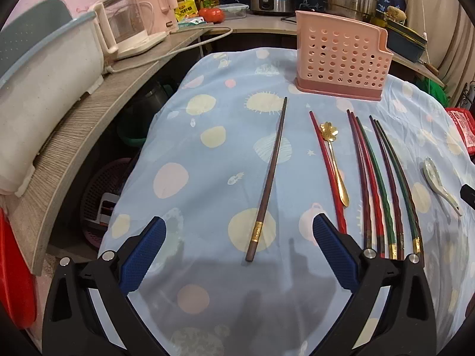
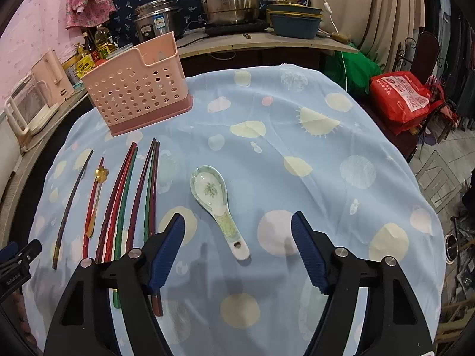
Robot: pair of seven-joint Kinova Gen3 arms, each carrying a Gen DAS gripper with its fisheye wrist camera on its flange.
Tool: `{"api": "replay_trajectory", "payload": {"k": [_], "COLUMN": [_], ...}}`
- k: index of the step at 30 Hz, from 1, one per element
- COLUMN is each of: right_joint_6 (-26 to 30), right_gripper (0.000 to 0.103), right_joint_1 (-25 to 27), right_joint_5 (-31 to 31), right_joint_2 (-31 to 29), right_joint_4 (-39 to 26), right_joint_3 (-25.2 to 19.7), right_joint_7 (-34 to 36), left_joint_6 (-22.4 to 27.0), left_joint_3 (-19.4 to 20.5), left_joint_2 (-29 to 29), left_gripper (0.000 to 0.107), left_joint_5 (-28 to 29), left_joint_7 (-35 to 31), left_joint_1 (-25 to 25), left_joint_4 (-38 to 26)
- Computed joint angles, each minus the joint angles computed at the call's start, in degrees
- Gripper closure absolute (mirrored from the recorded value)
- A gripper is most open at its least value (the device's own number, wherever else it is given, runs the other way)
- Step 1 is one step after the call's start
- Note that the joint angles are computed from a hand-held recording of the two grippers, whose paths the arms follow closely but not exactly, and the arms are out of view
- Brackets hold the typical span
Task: Organize utensils
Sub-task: 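Grasp the dark brown chopstick with the left tool while the right tool grasps the white ceramic spoon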
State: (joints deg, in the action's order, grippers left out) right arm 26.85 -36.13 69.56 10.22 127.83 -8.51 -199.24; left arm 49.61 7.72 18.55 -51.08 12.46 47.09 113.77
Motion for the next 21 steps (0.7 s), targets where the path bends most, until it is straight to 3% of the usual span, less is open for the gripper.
{"api": "replay_trajectory", "payload": {"k": [5, 8, 12, 17, 21], "right_joint_6": [-6.84, -9.85, -12.52, -15.79, -16.95], "right_gripper": [0.052, 0.061, 0.076, 0.088, 0.094], "right_joint_1": [2.29, 2.57, 1.75, -0.05, -1.61], "right_joint_5": [1.46, 1.44, 1.18, 2.57, 5.58], "right_joint_2": [2.42, 3.66, 4.40, 4.49, 4.12], "right_joint_4": [-0.65, -1.03, -1.04, -0.30, 0.53], "right_joint_3": [2.43, 3.91, 6.13, 9.36, 10.87], "right_joint_7": [-0.22, 0.20, 1.03, -0.19, -3.41], "left_joint_6": [-6.22, -10.59, -16.80, -20.48, -23.03], "left_joint_3": [-0.88, -1.82, -3.15, -5.97, -7.18], "left_joint_2": [0.12, 0.54, 0.94, 0.29, -0.48], "left_gripper": [0.017, 0.027, 0.050, 0.062, 0.092], "left_joint_5": [0.56, 1.09, 3.86, 4.59, 4.11], "left_joint_7": [-1.10, -2.56, -5.80, -6.66, -6.81], "left_joint_1": [-2.68, -4.10, -6.09, -4.28, -3.70], "left_joint_4": [1.51, 2.37, 3.82, 5.70, 7.06]}}
